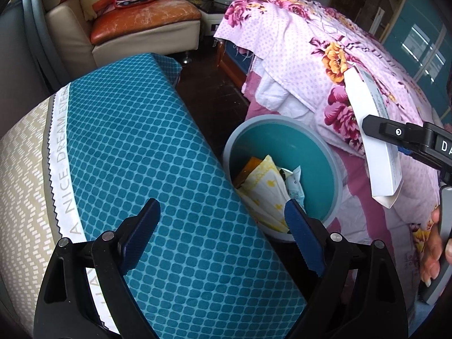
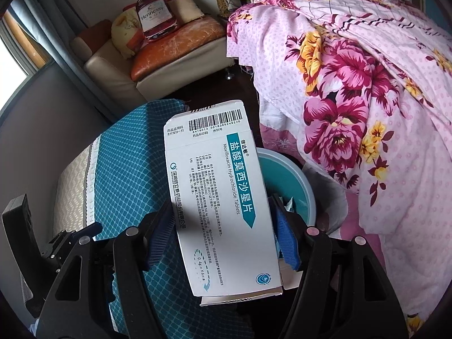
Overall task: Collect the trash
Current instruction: 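Open left tool to drop the tissue packet while right tool lowers the box, then open the right tool to drop the medicine box into the wastebasket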
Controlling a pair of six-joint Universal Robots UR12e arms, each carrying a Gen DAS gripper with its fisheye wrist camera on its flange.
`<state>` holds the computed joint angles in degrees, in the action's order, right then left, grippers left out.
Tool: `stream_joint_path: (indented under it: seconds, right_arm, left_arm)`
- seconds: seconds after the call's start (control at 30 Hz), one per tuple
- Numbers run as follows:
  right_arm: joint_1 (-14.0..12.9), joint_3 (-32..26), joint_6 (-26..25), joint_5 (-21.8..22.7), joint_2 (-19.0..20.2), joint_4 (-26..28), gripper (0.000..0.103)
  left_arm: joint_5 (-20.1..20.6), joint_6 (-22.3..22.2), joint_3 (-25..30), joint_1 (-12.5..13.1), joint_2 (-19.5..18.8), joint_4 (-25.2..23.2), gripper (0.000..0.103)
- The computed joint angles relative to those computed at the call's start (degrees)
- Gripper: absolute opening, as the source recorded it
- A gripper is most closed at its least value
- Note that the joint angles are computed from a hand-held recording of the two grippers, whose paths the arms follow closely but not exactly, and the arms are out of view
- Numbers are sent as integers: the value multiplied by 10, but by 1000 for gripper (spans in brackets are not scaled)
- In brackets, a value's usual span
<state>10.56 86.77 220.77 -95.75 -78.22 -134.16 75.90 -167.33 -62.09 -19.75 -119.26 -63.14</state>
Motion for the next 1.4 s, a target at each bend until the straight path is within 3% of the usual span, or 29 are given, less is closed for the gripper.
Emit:
stream_joint_path:
  seconds: [0.73, 1.4]
  right_arm:
    - [12, -62, -9, -11, 45, 64, 67]
    - [5, -38, 12, 2, 33, 57, 83]
  left_arm:
    - [-7, -21, 2, 28, -6, -7, 90]
    - [7, -21, -3, 21, -3, -9, 90]
